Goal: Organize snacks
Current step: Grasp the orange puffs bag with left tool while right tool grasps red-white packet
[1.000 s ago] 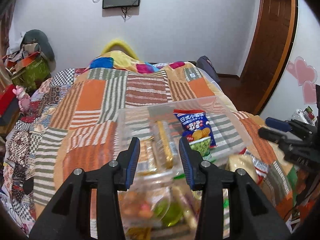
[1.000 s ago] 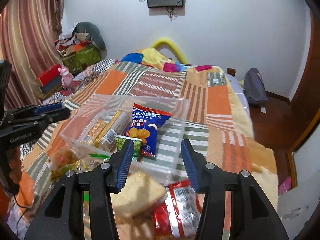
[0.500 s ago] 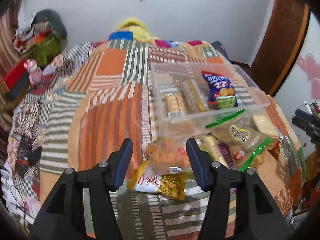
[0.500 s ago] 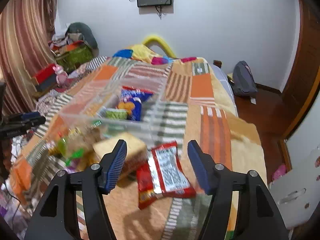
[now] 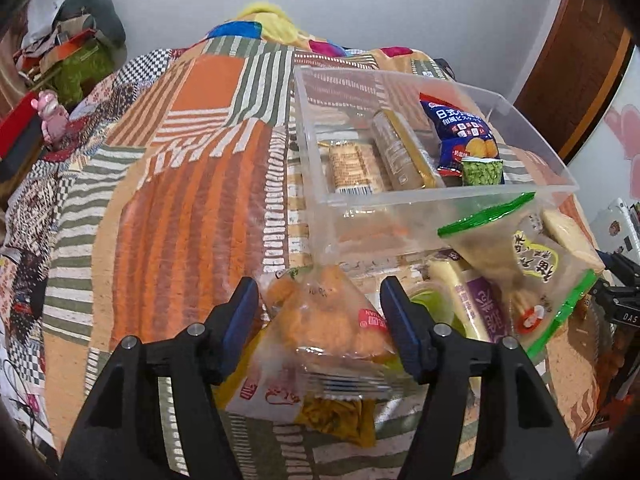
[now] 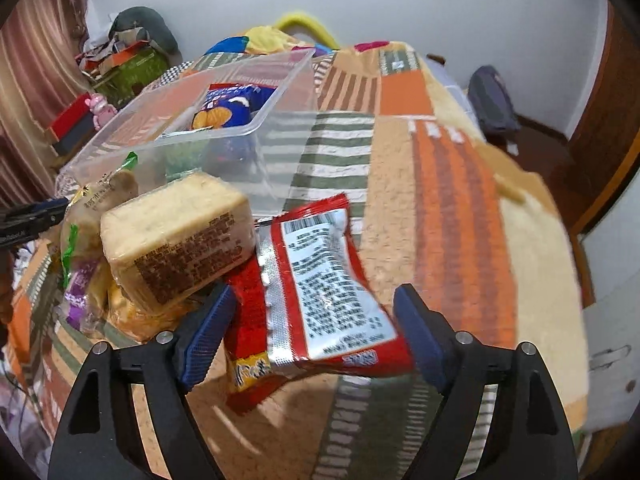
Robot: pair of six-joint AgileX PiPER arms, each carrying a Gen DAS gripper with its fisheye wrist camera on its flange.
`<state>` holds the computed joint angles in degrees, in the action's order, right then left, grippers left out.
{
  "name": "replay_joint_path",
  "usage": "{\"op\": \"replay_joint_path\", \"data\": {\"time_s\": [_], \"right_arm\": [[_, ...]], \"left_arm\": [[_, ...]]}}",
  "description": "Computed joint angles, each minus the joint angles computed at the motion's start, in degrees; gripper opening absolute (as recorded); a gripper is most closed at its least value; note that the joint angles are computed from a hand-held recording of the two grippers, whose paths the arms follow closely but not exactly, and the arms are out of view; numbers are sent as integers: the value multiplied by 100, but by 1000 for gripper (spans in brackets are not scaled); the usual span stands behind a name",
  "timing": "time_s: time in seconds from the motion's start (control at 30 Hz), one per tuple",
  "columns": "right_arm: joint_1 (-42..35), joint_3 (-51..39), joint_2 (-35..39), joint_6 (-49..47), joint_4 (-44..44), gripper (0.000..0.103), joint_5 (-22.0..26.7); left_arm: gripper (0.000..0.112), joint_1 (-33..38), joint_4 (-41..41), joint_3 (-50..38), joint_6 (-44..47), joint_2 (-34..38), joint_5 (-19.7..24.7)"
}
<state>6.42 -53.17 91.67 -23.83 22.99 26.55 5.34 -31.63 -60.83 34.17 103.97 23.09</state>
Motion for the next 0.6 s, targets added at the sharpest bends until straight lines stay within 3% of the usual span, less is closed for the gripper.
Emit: {"op": "replay_joint_path", "data": {"time_s": [0.17, 0.3, 0.4, 0.43, 0.6], "right_arm": [[110, -1, 175, -134, 91, 92, -81], [484, 94, 198, 895, -1140, 91, -410], [483, 194, 97, 621, -931, 80, -473], [459, 224, 53, 600, -901, 70, -470], [345, 414, -170, 297, -568, 64, -438]], "left_arm": [[65, -32, -187, 96, 189, 119, -134], [65, 90, -596, 80, 491, 205, -23], [59, 124, -775, 179, 695, 194, -52], [58, 144, -878, 216, 827, 192, -38], [53, 80, -912, 623, 884, -130, -289]]}}
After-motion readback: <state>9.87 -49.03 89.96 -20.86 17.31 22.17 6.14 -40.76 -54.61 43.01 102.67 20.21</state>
